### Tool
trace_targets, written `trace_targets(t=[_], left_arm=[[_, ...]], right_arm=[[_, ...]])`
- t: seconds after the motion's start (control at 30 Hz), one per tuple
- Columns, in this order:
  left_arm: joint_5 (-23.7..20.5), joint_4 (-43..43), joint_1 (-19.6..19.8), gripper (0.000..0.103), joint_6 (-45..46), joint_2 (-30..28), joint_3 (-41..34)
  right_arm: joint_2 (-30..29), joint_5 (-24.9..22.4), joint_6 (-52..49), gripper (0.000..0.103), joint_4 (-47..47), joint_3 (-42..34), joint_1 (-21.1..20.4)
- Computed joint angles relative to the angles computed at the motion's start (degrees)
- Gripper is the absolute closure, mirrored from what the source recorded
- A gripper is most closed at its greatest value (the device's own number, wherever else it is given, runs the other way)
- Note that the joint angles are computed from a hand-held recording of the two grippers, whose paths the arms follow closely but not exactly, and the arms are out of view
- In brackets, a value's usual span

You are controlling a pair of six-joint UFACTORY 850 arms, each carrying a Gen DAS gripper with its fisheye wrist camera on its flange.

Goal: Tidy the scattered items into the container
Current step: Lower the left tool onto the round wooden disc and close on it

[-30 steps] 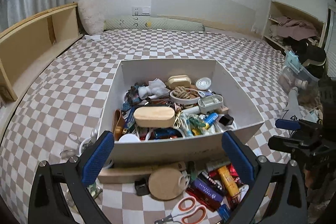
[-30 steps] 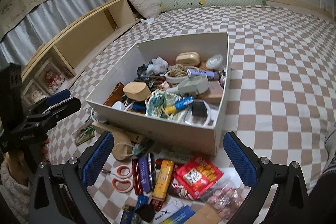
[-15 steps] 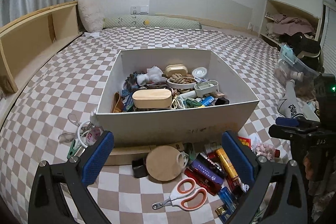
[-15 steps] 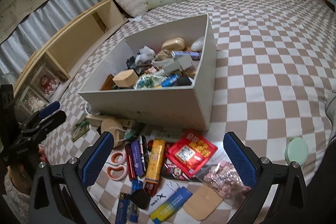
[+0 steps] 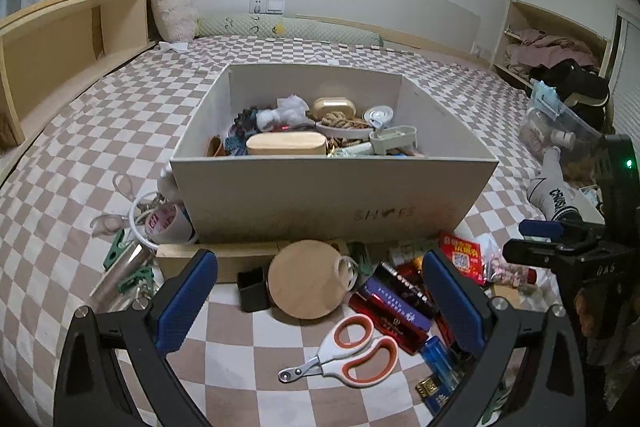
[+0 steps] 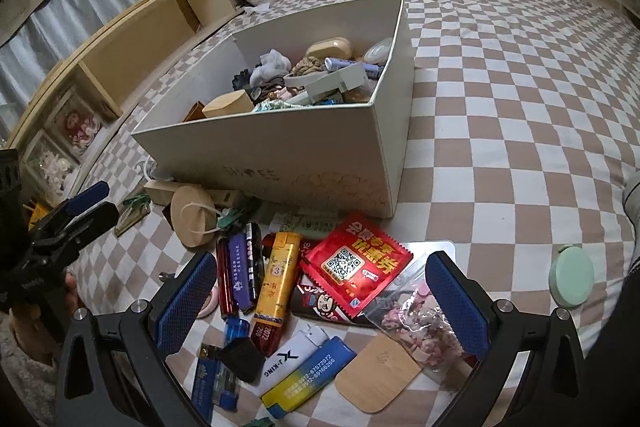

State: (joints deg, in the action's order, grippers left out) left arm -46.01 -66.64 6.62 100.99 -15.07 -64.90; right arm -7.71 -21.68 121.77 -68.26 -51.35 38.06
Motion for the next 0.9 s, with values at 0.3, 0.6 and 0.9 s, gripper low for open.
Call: trace_targets(t=[0.3, 0.6, 0.9], left_arm=[[1.9, 0.3, -0.2, 0.0, 0.3, -1.3, 0.3], [5.4, 1.2, -0.9, 0.002, 0.6, -2.2, 1.1], [12.2, 2.6, -3.5, 0.007, 1.0, -3.0, 2.7]], right_arm=[[-1.4, 0.6, -6.4, 0.0, 6.1, -0.8, -0.5], [-3.0, 2.1, -15.4, 0.0, 13.7, -1.8, -1.0], [-3.5, 2.4, -19.2, 0.0, 17.1, -2.2, -1.1]])
